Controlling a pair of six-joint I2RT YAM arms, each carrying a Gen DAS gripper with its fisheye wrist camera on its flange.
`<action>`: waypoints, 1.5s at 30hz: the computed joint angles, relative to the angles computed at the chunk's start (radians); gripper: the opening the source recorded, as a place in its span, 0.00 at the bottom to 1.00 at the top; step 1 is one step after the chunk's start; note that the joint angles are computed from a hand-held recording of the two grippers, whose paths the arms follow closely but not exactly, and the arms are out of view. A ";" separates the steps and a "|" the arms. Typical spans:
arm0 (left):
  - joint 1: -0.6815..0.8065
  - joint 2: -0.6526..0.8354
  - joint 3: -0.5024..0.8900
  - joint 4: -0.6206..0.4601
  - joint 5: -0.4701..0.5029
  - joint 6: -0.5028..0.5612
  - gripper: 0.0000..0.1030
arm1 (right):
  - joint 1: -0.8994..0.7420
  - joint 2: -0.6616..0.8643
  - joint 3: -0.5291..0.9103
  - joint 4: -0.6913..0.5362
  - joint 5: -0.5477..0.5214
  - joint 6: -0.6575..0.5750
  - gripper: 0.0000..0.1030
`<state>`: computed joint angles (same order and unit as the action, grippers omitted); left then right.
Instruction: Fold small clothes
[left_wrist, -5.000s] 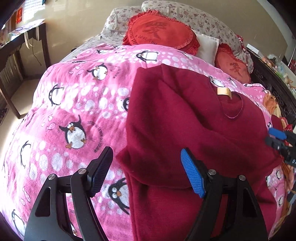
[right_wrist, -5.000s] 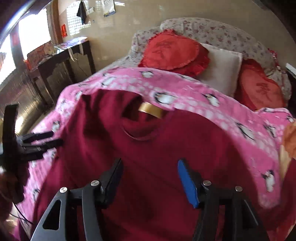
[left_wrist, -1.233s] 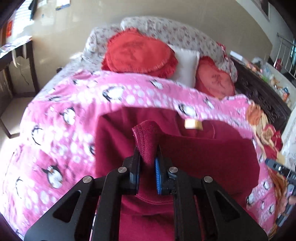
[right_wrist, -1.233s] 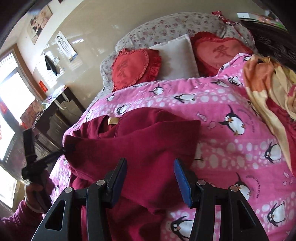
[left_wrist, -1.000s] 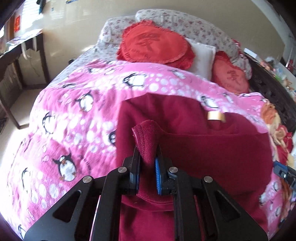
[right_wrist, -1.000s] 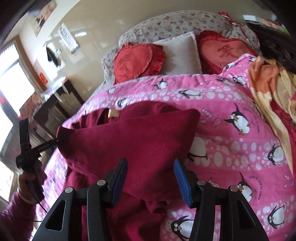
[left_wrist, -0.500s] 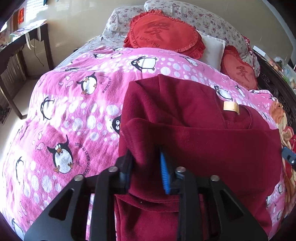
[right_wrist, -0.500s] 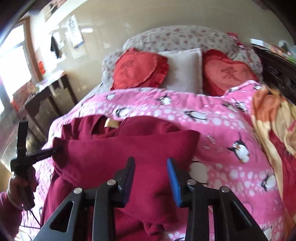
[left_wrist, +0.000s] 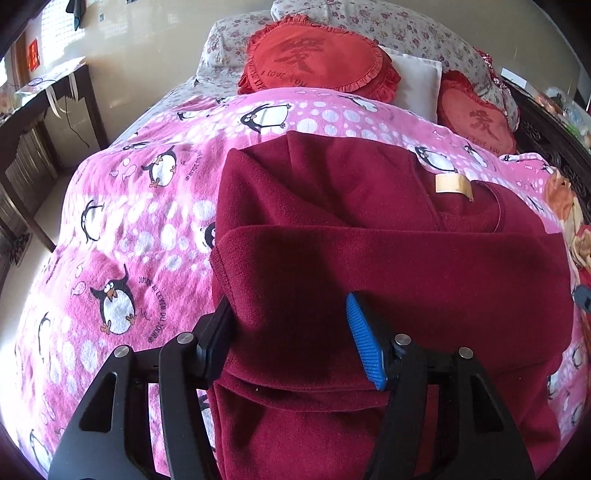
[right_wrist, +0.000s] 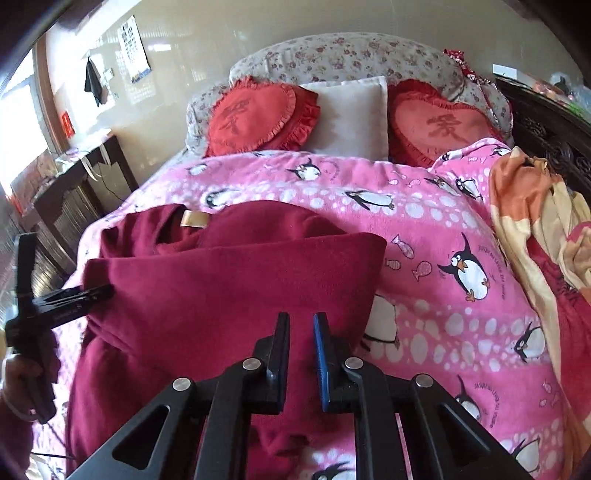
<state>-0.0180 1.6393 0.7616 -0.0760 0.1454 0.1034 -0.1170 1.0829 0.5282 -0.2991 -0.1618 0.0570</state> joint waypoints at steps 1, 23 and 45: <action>-0.001 0.000 -0.001 0.002 -0.004 0.001 0.58 | 0.015 -0.010 -0.002 -0.013 0.007 0.005 0.12; 0.160 -0.205 -0.140 -0.183 0.133 0.123 0.58 | -0.115 -0.155 -0.139 -0.120 -0.093 0.012 0.51; 0.683 -0.475 -0.350 -0.567 0.299 0.615 0.58 | -0.256 -0.378 -0.252 -0.304 -0.217 -0.040 0.05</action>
<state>0.6652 1.1638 0.4112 -0.6431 0.4441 0.7188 -0.3729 0.7049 0.2766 -0.6027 -0.3783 0.0170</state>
